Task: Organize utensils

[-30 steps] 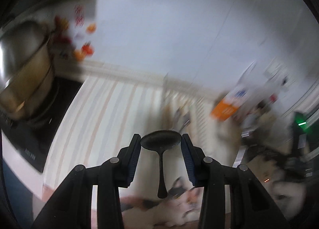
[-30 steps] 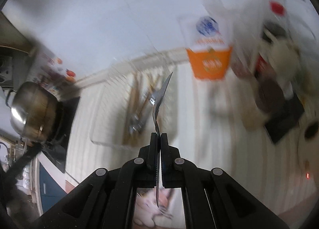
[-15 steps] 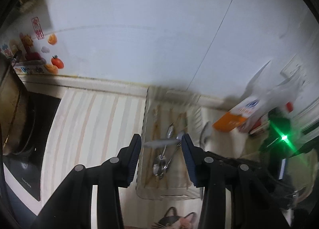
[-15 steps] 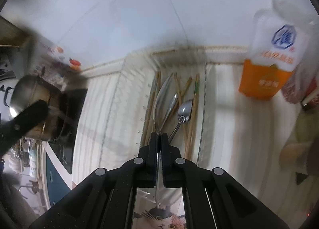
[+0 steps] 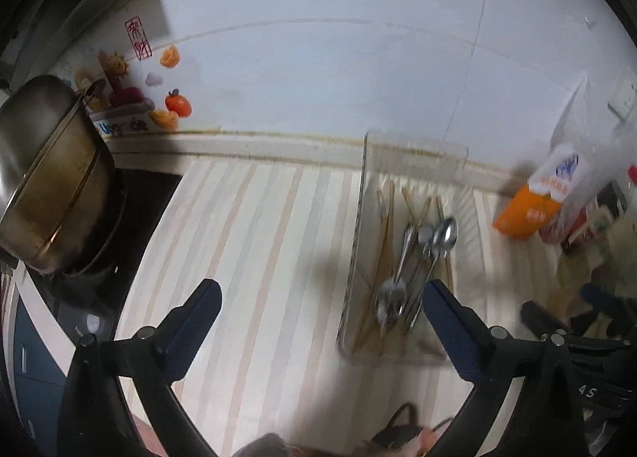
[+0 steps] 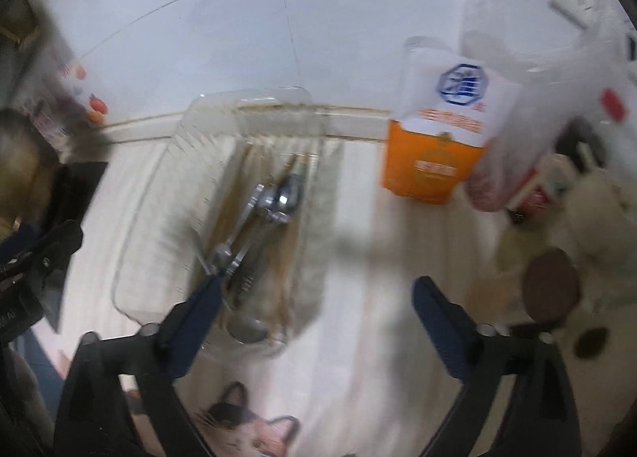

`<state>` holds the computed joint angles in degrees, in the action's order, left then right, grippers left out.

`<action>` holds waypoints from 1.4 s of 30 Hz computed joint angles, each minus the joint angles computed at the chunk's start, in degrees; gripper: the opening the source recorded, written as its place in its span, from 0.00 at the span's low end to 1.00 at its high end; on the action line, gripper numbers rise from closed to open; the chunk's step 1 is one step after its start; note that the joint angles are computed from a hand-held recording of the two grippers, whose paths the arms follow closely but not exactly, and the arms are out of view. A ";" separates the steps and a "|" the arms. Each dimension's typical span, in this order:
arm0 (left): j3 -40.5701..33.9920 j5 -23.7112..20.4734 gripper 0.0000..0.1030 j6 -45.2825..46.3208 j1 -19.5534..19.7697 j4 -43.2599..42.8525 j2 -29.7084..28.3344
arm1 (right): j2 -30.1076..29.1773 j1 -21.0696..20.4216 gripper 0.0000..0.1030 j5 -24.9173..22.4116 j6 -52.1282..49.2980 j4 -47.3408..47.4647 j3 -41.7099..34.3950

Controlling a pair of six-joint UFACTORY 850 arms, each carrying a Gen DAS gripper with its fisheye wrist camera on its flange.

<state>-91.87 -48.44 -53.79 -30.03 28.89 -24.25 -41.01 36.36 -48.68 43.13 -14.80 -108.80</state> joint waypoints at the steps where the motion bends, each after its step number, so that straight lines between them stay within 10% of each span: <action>1: 0.85 0.11 1.00 -0.03 -0.12 0.10 0.64 | 0.77 0.56 1.00 -0.22 1.88 -1.60 1.09; 24: 19.26 1.43 1.00 3.80 -7.75 1.25 32.34 | 25.15 23.36 1.00 -15.97 38.35 -27.28 13.83; 42: 18.70 -7.83 1.00 -6.39 -17.64 8.72 39.27 | 28.95 31.78 1.00 -22.12 41.03 -31.90 11.15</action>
